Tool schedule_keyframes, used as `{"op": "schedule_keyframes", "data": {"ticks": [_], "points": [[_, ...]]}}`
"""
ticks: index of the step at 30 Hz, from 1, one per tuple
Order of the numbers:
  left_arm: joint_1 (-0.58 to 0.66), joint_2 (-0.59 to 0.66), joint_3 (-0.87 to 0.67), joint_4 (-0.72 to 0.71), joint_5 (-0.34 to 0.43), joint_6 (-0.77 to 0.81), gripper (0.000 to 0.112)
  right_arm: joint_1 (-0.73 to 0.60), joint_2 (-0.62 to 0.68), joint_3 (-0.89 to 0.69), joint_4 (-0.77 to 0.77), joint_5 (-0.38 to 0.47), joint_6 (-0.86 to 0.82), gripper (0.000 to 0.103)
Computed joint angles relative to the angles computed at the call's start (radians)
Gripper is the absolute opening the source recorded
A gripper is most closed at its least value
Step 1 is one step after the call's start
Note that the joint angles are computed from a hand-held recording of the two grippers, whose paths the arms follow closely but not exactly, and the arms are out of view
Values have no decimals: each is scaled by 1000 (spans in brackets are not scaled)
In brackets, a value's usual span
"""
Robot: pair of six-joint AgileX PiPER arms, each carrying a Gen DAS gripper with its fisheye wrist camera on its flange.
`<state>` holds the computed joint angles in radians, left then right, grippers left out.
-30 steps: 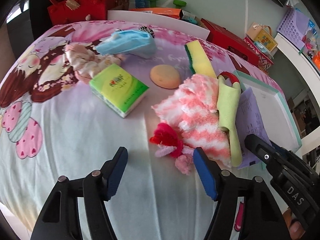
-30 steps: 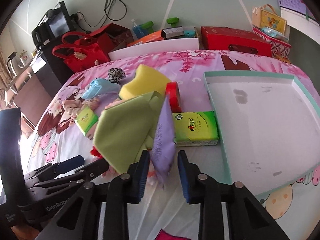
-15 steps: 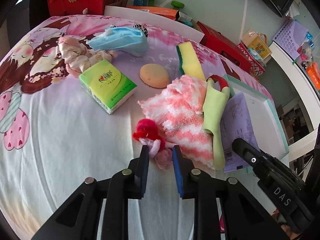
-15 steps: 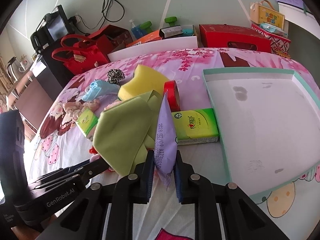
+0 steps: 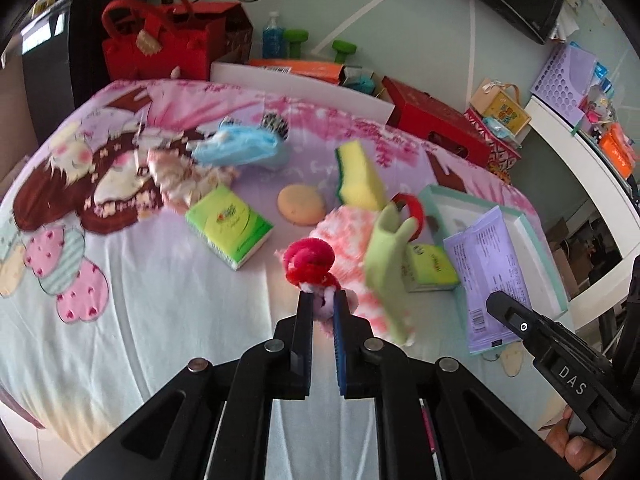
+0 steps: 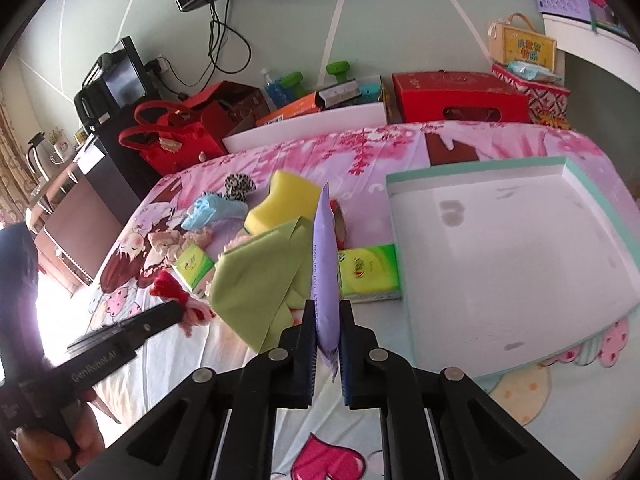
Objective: Organize soft objects
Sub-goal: 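Carry both items into the white tray and open both grippers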
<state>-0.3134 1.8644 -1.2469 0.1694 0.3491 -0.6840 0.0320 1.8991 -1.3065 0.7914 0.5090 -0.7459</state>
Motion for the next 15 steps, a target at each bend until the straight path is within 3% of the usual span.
{"op": "schedule_keyframes", "data": {"ticks": [6, 15], "points": [[-46, 1, -159, -15, 121, 76, 9, -79, 0, -103, -133, 80, 94, 10], [-168, 288, -676, -91, 395, 253, 10, -194, 130, -312, -410, 186, 302, 10]]}}
